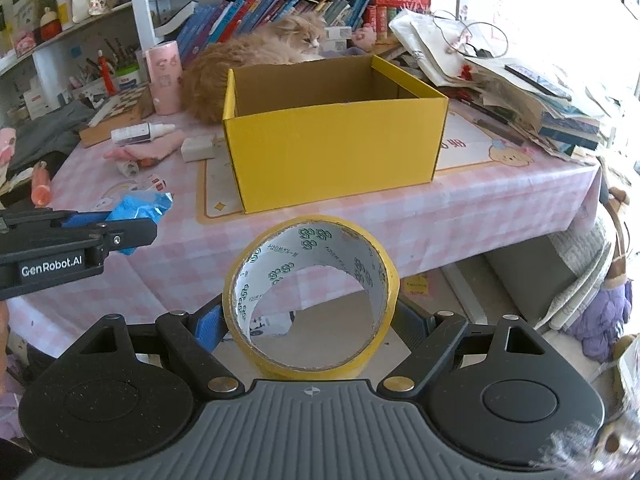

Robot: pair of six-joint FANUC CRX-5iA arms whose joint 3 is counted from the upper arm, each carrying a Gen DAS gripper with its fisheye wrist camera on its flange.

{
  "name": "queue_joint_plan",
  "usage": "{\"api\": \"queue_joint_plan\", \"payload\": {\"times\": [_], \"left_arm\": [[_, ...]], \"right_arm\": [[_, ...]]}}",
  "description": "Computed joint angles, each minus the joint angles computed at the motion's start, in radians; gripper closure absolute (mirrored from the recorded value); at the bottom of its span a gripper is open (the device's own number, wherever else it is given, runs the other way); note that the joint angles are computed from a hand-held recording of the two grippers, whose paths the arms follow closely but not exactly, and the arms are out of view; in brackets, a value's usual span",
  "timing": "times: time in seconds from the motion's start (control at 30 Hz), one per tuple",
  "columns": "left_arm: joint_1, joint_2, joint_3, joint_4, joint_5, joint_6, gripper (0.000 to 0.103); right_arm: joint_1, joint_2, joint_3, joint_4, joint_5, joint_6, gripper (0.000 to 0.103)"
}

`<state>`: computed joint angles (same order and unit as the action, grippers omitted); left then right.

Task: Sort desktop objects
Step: 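Carry the blue cloth and tape roll toward the yellow box with both tools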

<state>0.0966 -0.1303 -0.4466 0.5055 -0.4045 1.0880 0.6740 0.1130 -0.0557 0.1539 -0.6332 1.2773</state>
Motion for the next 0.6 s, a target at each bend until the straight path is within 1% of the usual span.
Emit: {"api": "queue_joint_plan", "payload": {"times": [0.33, 0.43, 0.6], "left_arm": [[-0.012, -0.002, -0.014, 0.051, 0.005, -0.07, 0.075], [-0.014, -0.004, -0.015, 0.047, 0.011, -0.068, 0.075], [-0.012, 0.0, -0.006, 0.029, -0.002, -0.044, 0.075]], "right_arm": [[0.0, -0.019, -0.025, 0.025, 0.002, -0.051, 0.02], [-0.001, -0.019, -0.024, 0.02, 0.001, -0.048, 0.02], [-0.003, -0.018, -0.01, -0.009, -0.015, -0.019, 0.02]]}}
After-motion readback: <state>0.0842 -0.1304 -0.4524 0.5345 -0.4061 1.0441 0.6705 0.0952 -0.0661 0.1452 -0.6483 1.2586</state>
